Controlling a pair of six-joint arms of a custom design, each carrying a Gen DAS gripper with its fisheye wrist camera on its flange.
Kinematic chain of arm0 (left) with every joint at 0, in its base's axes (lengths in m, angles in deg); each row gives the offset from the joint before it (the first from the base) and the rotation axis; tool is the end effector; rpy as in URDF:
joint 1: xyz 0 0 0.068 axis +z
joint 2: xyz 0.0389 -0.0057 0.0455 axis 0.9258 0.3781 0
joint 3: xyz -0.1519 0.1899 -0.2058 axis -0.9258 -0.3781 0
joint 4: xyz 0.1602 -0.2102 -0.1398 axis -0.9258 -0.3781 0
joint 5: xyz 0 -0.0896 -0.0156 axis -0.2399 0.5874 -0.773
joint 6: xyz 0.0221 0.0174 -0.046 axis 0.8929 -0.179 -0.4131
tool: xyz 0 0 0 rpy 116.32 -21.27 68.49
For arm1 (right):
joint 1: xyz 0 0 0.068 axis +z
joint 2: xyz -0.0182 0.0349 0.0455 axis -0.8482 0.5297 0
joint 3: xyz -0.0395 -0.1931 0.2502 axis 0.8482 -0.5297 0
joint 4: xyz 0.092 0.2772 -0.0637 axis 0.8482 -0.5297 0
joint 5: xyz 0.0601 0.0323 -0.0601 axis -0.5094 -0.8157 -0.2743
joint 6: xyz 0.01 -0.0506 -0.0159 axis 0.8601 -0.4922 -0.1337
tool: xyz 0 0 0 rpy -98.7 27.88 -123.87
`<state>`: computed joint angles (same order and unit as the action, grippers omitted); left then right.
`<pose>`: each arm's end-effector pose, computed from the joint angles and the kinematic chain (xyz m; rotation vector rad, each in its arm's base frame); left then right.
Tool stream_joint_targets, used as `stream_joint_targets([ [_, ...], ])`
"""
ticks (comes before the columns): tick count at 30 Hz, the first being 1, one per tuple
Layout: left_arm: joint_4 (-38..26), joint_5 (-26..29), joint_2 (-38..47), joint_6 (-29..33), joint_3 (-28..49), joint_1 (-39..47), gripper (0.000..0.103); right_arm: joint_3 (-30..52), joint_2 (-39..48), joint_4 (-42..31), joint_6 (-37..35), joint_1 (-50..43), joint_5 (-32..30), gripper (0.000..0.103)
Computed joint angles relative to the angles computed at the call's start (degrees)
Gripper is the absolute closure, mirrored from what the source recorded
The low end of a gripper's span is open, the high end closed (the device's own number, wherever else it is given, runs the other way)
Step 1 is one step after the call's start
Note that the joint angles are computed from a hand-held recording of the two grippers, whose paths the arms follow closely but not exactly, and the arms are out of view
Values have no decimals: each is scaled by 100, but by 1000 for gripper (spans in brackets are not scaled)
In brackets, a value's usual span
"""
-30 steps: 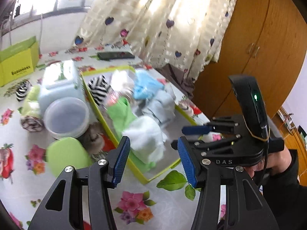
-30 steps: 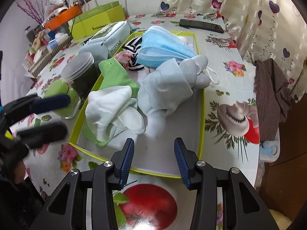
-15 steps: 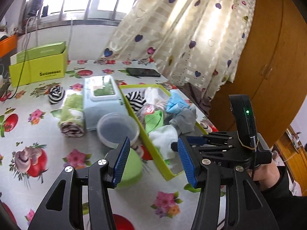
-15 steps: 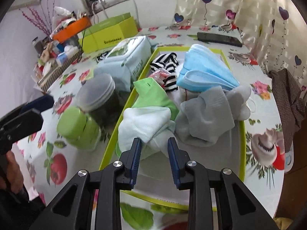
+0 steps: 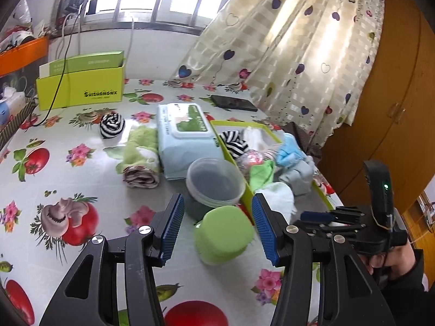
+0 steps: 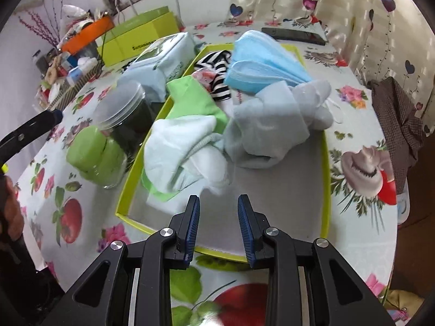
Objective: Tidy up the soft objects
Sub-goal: 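Withdraw both grippers and move the left gripper to the rolled green towel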
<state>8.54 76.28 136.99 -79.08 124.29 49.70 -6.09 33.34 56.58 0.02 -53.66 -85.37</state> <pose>0.3230 -0.1225 0.1578 0.6467 2.2342 -0.6834 0.2408 0.0205 0.1027 0.1515 2.5681 0.1841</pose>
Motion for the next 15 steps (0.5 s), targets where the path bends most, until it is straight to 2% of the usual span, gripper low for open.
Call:
stream_joint_targets([
  [7,13,-103,114,31,27,133,50,-60,-130,-4,169,233,102,73],
  [10,-25,-155,175,44,65,208,50,-132,-541,-118,234,330,239,68],
  [12,-47,-194,219,56,91,261,50,-185,-854,-157,286,389,310,57],
  [15,-156,-164,324,55,194,360,50,-247,-1197,-128,397,478,379,52],
])
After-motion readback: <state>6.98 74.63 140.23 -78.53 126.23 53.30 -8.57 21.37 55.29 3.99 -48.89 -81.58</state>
